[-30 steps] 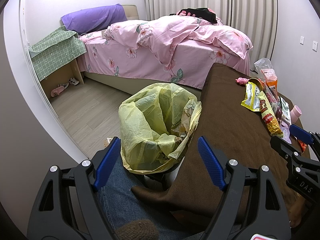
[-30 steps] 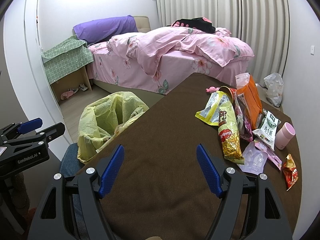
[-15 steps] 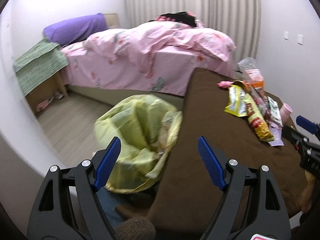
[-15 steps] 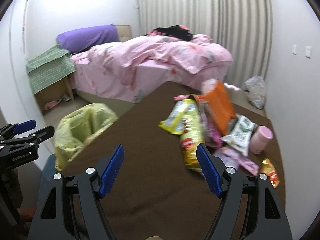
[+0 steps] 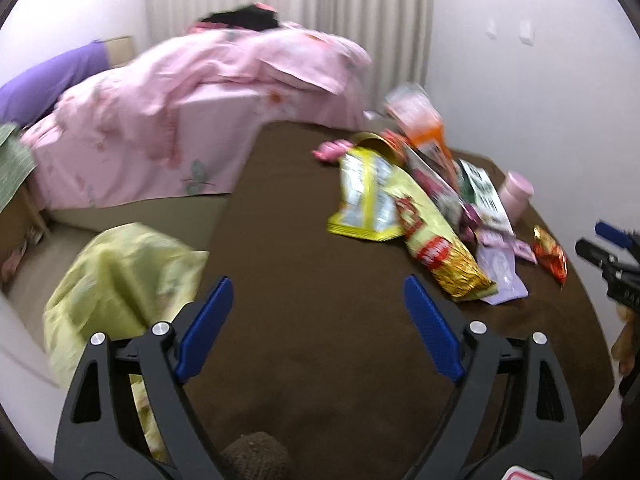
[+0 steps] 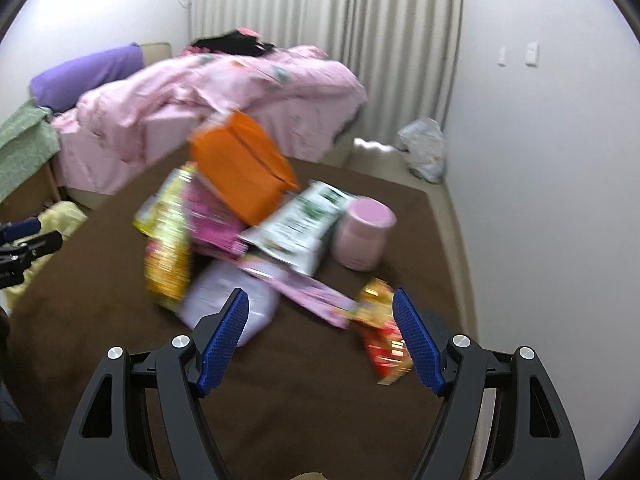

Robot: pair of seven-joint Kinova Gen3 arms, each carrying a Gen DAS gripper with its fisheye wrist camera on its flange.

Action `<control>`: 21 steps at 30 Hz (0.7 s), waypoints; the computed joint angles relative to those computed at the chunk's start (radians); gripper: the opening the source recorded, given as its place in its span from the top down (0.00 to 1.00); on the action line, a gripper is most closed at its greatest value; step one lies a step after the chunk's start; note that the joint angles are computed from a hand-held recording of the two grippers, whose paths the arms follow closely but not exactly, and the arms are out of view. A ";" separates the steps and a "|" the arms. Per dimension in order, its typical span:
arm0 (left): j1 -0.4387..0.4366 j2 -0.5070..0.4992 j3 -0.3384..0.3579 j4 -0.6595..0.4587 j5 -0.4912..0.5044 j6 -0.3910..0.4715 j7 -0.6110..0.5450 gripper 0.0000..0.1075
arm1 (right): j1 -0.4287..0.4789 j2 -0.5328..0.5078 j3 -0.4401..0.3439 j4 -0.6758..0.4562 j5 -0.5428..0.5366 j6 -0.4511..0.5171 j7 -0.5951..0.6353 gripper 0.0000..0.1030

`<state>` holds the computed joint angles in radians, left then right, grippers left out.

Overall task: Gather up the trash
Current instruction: 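Grasp the red snack packet with the right gripper while the left grasps a clear wrapper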

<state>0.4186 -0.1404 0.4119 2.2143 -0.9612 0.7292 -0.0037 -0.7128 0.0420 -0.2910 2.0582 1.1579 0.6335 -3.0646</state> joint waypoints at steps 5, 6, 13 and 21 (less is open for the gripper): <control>-0.003 0.094 -0.077 -0.054 0.037 -0.144 -0.071 0.23 | 0.221 0.029 -0.015 0.024 -0.109 -0.199 0.189 0.31; -0.004 0.106 -0.068 -0.065 0.034 -0.134 -0.070 0.23 | 0.267 0.045 -0.021 0.027 -0.141 -0.239 0.230 0.31; 0.067 0.197 -0.139 -0.158 0.157 -0.121 -0.254 0.29 | 0.591 0.169 -0.237 -0.017 -0.344 -0.330 0.515 0.43; 0.098 0.211 -0.185 -0.182 0.317 -0.219 -0.418 0.37 | 0.621 0.119 -0.238 0.029 -0.622 -0.439 0.805 0.67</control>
<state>0.5165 0.0710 0.2267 2.0326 -0.6442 0.5103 -0.4217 -0.0919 0.1615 -0.5287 2.0873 0.5354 0.1947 -2.2597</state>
